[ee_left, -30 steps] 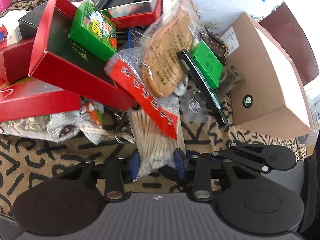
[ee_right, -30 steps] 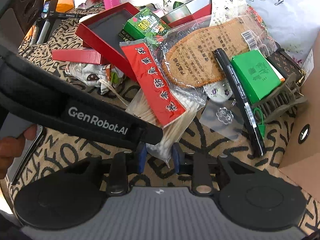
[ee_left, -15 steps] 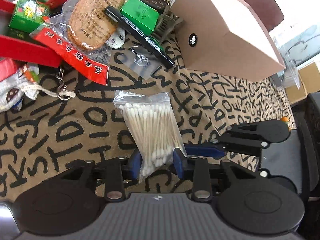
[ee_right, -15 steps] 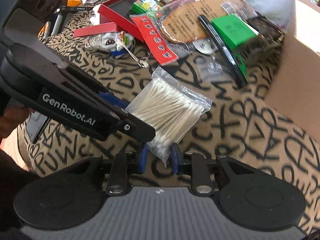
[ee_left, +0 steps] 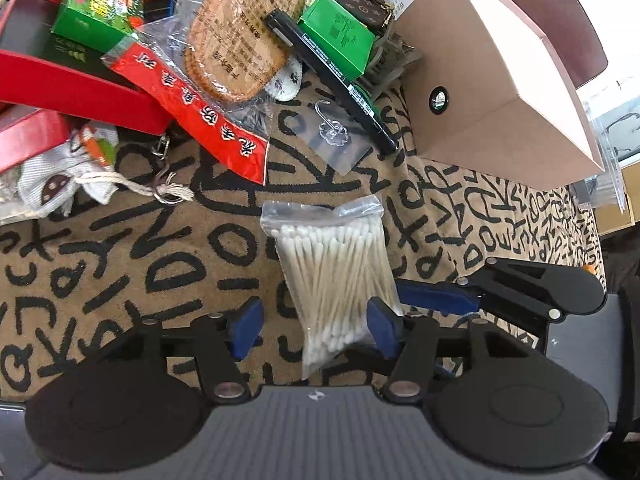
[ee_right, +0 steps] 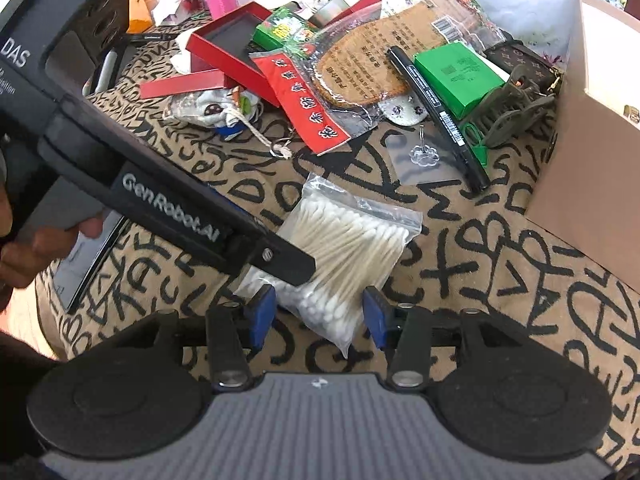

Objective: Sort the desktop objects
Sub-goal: 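Grasp the bag of cotton swabs with both tools and lift it, then carry the cotton swab bag into the white box and open both tools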

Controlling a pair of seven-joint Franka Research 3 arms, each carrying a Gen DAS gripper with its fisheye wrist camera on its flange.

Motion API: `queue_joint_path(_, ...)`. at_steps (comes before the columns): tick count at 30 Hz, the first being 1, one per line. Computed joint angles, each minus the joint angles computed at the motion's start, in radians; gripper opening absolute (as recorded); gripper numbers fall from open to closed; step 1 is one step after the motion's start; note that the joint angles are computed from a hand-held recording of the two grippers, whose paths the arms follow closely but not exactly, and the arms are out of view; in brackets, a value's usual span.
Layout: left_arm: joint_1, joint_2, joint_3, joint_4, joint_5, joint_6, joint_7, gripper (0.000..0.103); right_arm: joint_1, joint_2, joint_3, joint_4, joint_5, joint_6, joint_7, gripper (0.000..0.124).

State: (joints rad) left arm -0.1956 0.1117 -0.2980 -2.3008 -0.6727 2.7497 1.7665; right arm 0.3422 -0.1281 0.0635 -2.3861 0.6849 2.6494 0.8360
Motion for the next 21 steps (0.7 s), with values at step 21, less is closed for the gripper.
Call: queue_joint_path(21,-0.087,-0.135,0.019,-0.030,-0.196,0.115,0.210,0.033,0.035,-0.126,-0.039,-0.063,0.096,0.097,-0.047,0.029)
